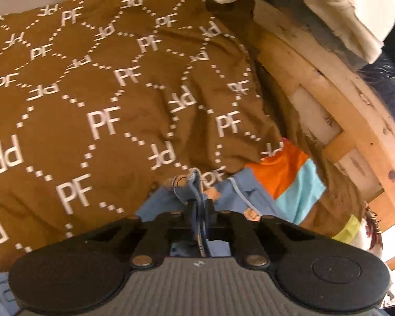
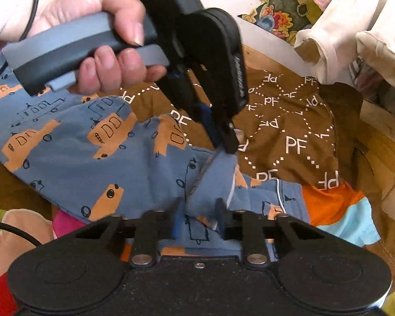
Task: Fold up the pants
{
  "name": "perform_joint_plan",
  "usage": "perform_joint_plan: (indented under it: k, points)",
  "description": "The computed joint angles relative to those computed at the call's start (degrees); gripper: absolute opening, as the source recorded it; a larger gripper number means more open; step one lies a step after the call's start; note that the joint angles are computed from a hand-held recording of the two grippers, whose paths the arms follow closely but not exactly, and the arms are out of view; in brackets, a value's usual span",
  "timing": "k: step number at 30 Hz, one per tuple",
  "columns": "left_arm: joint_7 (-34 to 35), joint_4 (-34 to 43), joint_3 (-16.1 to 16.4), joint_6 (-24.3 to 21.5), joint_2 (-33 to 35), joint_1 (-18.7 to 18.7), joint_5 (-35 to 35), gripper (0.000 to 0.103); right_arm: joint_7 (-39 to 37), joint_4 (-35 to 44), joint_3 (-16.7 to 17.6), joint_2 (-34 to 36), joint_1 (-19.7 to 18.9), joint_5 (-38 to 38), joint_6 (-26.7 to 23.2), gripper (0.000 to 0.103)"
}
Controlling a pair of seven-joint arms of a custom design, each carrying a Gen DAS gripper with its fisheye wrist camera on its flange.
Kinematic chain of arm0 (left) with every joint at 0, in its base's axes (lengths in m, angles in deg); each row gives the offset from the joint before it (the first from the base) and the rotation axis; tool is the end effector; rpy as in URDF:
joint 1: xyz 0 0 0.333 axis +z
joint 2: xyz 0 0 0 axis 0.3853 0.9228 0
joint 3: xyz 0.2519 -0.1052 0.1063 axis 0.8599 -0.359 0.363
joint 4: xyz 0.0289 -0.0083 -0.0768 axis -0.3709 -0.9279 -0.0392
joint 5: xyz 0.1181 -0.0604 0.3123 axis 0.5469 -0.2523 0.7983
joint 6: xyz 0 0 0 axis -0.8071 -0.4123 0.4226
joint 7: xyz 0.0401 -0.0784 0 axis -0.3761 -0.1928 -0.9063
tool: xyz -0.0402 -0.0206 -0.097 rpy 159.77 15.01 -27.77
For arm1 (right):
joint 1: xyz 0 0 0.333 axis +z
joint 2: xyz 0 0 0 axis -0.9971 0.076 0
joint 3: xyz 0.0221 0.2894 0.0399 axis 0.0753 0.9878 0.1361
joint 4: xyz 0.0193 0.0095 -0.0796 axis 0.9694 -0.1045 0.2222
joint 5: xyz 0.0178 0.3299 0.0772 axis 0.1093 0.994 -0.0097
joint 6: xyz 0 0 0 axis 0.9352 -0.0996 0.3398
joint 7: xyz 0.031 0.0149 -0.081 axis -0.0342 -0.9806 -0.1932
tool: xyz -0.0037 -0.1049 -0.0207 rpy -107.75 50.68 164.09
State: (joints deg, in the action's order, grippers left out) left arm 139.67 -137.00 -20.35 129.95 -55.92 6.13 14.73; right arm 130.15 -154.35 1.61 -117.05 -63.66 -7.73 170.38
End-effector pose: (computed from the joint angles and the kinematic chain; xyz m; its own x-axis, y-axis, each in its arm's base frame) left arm 0.5212 -0.3110 0.4915 -0.4096 -0.8011 0.4365 -0.8080 0.0965 -0.5812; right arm 0.3380 0.0821 0.4887 0.5113 -0.7911 0.3356 -0.3743 -0.5566 -0.7417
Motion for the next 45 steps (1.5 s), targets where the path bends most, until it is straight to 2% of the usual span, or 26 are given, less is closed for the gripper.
perform_joint_plan:
  k: [2, 6, 12, 14, 16, 18, 20, 23, 26, 29, 33, 34, 35, 37, 38, 39, 40, 41, 43, 45]
  points:
    - [-0.05, 0.63, -0.15, 0.10, 0.32, -0.35, 0.28, 0.005, 0.30, 0.47, -1.21, -0.35, 1.23, 1.00, -1.16, 0.013]
    - [-5.15, 2.68, 1.26, -1.15, 1.48, -1.81, 4.73, 0.004, 1.29, 0.61, 0.16, -0.47, -0.44, 1.79, -1.59, 0.026]
    - [-10.10, 3.50, 1.39, -1.93, 2.04, -1.64, 6.30, 0.004, 0.98, -0.13, 1.91, 0.26, -2.13, 0.58, -1.06, 0.030]
    - [-10.52, 3.32, 1.25, -1.65, 1.89, -1.62, 6.63, 0.004, 1.53, -0.53, 3.37, 0.72, -3.89, -0.03, 0.49, 0.025]
    - [-10.53, 3.48, 0.91, -1.52, 1.86, -1.45, 6.33, 0.004, 1.96, -0.81, 2.49, 0.61, -3.39, -0.22, 1.81, 0.007]
    - [-10.37, 3.50, 0.69, -1.33, 1.49, -1.41, 6.17, 0.003, 2.82, -1.29, 1.72, -0.22, -3.00, -0.15, 2.99, 0.006]
    - [-10.13, 4.19, 0.38, -1.93, 1.23, -1.34, 5.74, 0.003, 4.27, -1.53, -0.86, -2.01, -0.82, 0.77, 3.19, 0.005]
    - [-11.06, 7.45, 0.30, -3.99, 2.16, -1.88, 6.25, 0.003, 9.51, -0.39, -5.12, -6.93, 2.89, 5.38, -0.27, 0.005]
    - [-12.66, 12.16, -0.08, -6.27, 4.54, -2.71, 6.20, 0.003, 15.30, 1.83, -6.77, -10.66, 3.33, 10.90, -4.19, 0.005]
    - [-17.84, 16.06, 1.72, -6.60, 7.14, -6.33, 12.63, 0.003, 18.78, 4.87, -7.37, -11.39, 1.84, 14.42, -8.82, 0.005]
    - [-24.45, 21.22, 3.91, -8.85, 11.61, -10.33, 21.35, 0.005, 22.13, 6.74, -5.03, -8.37, -3.74, 16.34, -13.02, 0.005]
    - [-23.95, 21.45, 3.47, -8.92, 12.30, -10.24, 21.82, 0.007, 22.69, 6.93, -5.06, -7.76, -4.32, 16.99, -13.91, 0.005]
    - [-23.81, 21.94, 3.28, -9.47, 13.03, -10.26, 22.33, 0.013, 23.27, 7.27, -4.84, -7.07, -5.12, 17.48, -15.05, 0.005]
    - [-21.95, 20.24, 2.16, -8.17, 12.57, -9.21, 21.47, 0.027, 23.22, 7.48, -3.67, -5.78, -7.12, 17.07, -16.55, 0.006]
    - [-20.37, 18.68, 1.49, -6.66, 11.83, -8.45, 20.62, 0.038, 22.88, 7.40, -3.04, -5.45, -8.12, 16.56, -16.90, 0.009]
    - [-19.08, 17.59, 1.22, -5.41, 11.26, -7.96, 20.20, 0.051, 22.59, 7.27, -2.49, -5.37, -8.94, 16.15, -17.42, 0.017]
    - [-17.74, 16.07, 1.29, -3.95, 10.32, -7.65, 20.36, 0.055, 22.43, 7.30, -2.09, -5.41, -9.58, 15.93, -18.20, 0.022]
    - [-17.26, 15.58, 2.25, -2.95, 9.94, -8.06, 22.01, 0.057, 22.04, 7.23, -2.32, -5.64, -9.65, 16.11, -18.82, 0.023]
    - [-16.65, 16.54, 4.48, -3.54, 10.16, -9.15, 26.71, 0.057, 20.94, 7.14, -3.64, -6.02, -8.98, 17.23, -19.24, 0.032]
    - [-12.77, 20.60, 3.81, -8.14, 12.14, -8.25, 28.05, 0.057, 19.79, 7.60, -5.06, -5.79, -7.87, 18.78, -19.95, 0.036]
